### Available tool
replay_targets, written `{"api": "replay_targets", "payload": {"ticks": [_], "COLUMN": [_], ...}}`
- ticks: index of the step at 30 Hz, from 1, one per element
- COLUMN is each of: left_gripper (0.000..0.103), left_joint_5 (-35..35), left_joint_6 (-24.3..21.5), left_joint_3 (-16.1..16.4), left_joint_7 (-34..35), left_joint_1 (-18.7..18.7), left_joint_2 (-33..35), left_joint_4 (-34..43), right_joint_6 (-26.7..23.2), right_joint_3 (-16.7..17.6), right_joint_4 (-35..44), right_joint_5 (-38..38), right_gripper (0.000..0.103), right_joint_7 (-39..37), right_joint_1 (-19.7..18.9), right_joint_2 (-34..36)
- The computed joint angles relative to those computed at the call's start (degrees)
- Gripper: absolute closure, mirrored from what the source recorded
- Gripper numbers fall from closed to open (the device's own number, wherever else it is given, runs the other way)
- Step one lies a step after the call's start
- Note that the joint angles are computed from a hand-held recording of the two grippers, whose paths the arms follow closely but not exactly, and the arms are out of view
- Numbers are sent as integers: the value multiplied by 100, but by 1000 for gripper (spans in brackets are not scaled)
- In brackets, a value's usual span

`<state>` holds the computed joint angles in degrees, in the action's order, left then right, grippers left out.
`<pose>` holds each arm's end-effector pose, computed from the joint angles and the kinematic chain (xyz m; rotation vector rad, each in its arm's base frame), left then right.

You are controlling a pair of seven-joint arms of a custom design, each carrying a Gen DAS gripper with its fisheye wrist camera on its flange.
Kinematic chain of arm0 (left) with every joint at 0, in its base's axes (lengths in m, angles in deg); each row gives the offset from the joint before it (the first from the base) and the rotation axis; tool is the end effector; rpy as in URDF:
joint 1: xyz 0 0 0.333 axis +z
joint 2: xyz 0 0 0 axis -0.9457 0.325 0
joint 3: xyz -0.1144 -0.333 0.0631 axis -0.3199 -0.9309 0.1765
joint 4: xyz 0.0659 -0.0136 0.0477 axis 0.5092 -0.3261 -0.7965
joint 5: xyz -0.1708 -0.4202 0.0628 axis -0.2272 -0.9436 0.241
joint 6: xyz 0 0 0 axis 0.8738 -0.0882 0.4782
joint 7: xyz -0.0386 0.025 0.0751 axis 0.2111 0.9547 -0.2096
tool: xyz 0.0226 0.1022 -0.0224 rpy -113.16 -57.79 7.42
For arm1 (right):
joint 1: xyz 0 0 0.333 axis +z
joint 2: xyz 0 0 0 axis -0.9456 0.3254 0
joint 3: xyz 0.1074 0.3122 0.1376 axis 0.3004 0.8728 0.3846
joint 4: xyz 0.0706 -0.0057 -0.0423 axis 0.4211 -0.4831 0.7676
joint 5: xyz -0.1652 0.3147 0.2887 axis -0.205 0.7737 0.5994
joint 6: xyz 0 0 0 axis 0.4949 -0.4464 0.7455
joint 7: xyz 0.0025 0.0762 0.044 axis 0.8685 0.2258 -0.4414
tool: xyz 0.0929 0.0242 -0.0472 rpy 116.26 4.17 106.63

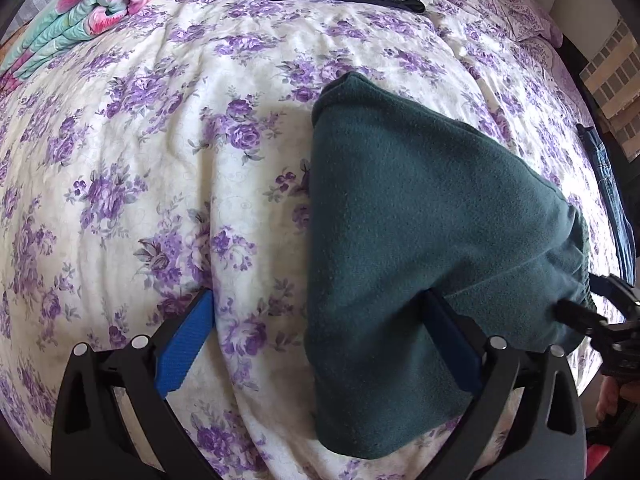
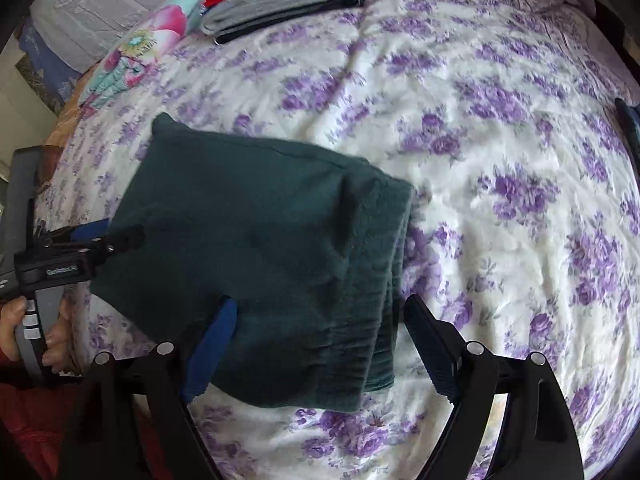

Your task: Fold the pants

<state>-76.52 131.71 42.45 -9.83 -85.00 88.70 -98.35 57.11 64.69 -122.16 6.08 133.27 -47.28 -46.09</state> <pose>0.6366 -0.2941 0.4999 -2.2665 1.8756 -0.4878 0.6633 0.4032 0.4854 -2.2370 1.5539 0.0449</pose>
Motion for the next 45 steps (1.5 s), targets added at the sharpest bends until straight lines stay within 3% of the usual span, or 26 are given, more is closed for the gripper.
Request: {"api": "replay_targets", "payload": {"ticks": [6,9,13,17,20,24,27,30,33,37,39,42,43,45], "left_gripper": [4,4,4,4,5,5,5,5,5,5,5,4,4,4], "left_joint_5": [50,143,-417,-765,-1570,-1738,-1922,-1099,-578,447,775,281,156,54], "left_joint_6": [217,478,988,1120,1392,1469,1635,1315,836,-152,-610,-698,-674,-685], "left_joint_3": [5,24,72,146,302,253,242,105,53,182,292,265,278,347], "left_joint_7": [70,53,259,201,606,673,939,784,965,1127,1065,1063,959,576], "left_joint_1": [10,56,256,441,446,510,485,533,414,31,-101,94,138,170], "left_joint_2": [-163,-457,-1080,-1604,-1837,-1818,-1518,-915,-179,849,1211,1360,1326,1184], "left_joint_4": [-208,-555,-1360,-2013,-2396,-2310,-1920,-1018,24,1378,1820,1895,1845,1718], "right_joint_6": [200,604,1211,1777,1514,760,833,950,1255,1487,1213,-50,-199,23], "right_joint_3": [-72,-52,-54,78,127,102,187,246,415,747,841,703,617,648], "right_joint_4": [-182,-383,-624,-698,-510,-140,-102,22,30,278,561,1328,1382,1162], "right_joint_5": [-156,-40,102,202,-204,-1197,-1433,-1290,-684,225,473,407,322,504], "right_gripper": [14,14,14,14,14,14,14,14,14,14,14,14,14,14], "right_joint_7": [367,583,1269,1526,1482,756,-128,-783,-1456,-2582,-3063,-3210,-3227,-3576], "right_joint_1": [104,70,88,198,400,720,764,724,543,291,283,456,530,468], "right_joint_2": [-172,-362,-589,-666,-568,-372,-299,-155,-93,130,337,843,898,766]}}
